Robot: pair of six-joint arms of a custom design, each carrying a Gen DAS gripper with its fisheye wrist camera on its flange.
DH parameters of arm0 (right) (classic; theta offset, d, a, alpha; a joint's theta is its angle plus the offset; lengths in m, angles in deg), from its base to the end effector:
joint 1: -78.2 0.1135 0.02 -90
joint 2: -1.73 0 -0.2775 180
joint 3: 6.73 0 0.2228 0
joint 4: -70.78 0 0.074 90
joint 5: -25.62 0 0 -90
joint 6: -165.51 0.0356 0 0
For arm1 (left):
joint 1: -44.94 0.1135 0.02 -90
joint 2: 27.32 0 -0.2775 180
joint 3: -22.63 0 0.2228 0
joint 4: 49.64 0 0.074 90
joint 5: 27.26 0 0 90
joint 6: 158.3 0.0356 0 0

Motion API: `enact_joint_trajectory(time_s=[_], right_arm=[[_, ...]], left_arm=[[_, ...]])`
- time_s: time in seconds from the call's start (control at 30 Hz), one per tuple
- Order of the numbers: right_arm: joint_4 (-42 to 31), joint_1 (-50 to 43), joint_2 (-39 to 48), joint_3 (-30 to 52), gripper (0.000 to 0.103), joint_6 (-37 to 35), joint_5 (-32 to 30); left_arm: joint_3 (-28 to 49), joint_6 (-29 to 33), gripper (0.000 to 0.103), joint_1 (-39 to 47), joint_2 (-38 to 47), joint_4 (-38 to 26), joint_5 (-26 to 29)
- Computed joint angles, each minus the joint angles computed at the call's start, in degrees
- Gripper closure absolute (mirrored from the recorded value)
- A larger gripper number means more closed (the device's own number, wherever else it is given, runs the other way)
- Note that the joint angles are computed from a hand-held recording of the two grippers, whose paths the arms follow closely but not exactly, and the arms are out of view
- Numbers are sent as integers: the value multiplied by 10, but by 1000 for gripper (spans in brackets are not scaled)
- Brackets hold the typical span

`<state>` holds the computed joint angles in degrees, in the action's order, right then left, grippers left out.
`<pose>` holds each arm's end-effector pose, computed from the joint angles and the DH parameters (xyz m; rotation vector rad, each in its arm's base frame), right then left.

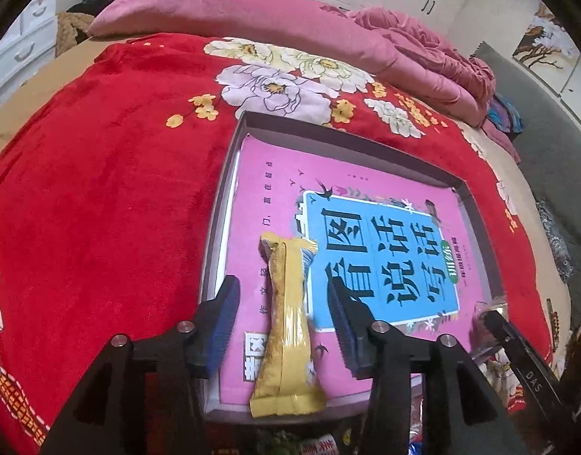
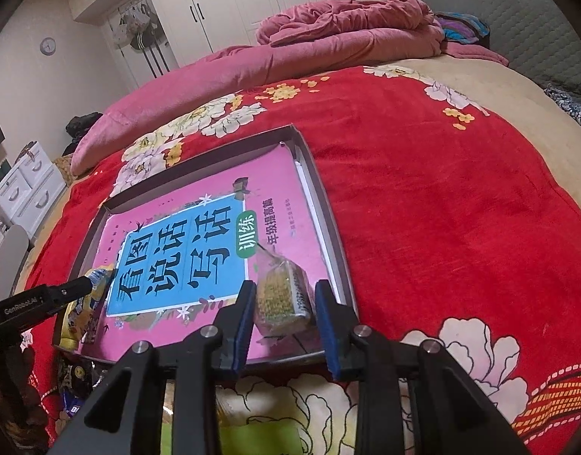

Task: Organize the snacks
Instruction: 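Open the left tool onto the book while the right tool releases its packet in the tray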

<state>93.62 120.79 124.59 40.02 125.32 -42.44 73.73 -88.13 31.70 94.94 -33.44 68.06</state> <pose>0.2211 0.1851 0.0445 0.3078 2.4053 0.2552 0.2941 -0.0726 0.0477 -0.1096 2.5576 -0.3440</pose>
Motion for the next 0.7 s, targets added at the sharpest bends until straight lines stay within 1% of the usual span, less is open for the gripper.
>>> enact_joint_trajectory(time_s=[0.07, 0.13, 0.23, 0.3, 0.37, 0.4, 0.5, 0.7], right_arm=[[2, 1, -1, -1, 68, 0, -1], [9, 4, -2, -5, 64, 1, 1], [3, 11, -4, -2, 60, -3, 7], [-2, 13, -7, -1, 59, -4, 11], [-4, 17, -11, -3, 52, -2, 22], [-7, 18, -14, -5, 47, 1, 29], [28, 15, -16, -24, 47, 4, 21], [31, 21, -29, -35, 46, 1, 33]], left_arm=[[-8, 0, 44, -3, -10, 0, -5], [-23, -5, 40, 0, -22, 7, 1], [-40, -12, 36, 9, -41, 13, 9], [-50, -12, 34, 16, -55, 13, 8], [-59, -9, 33, 22, -67, 13, 7], [-61, -7, 33, 24, -70, 13, 5], [-72, -4, 30, 34, -80, 15, 2], [-99, 6, 29, 51, -109, 15, 3]])
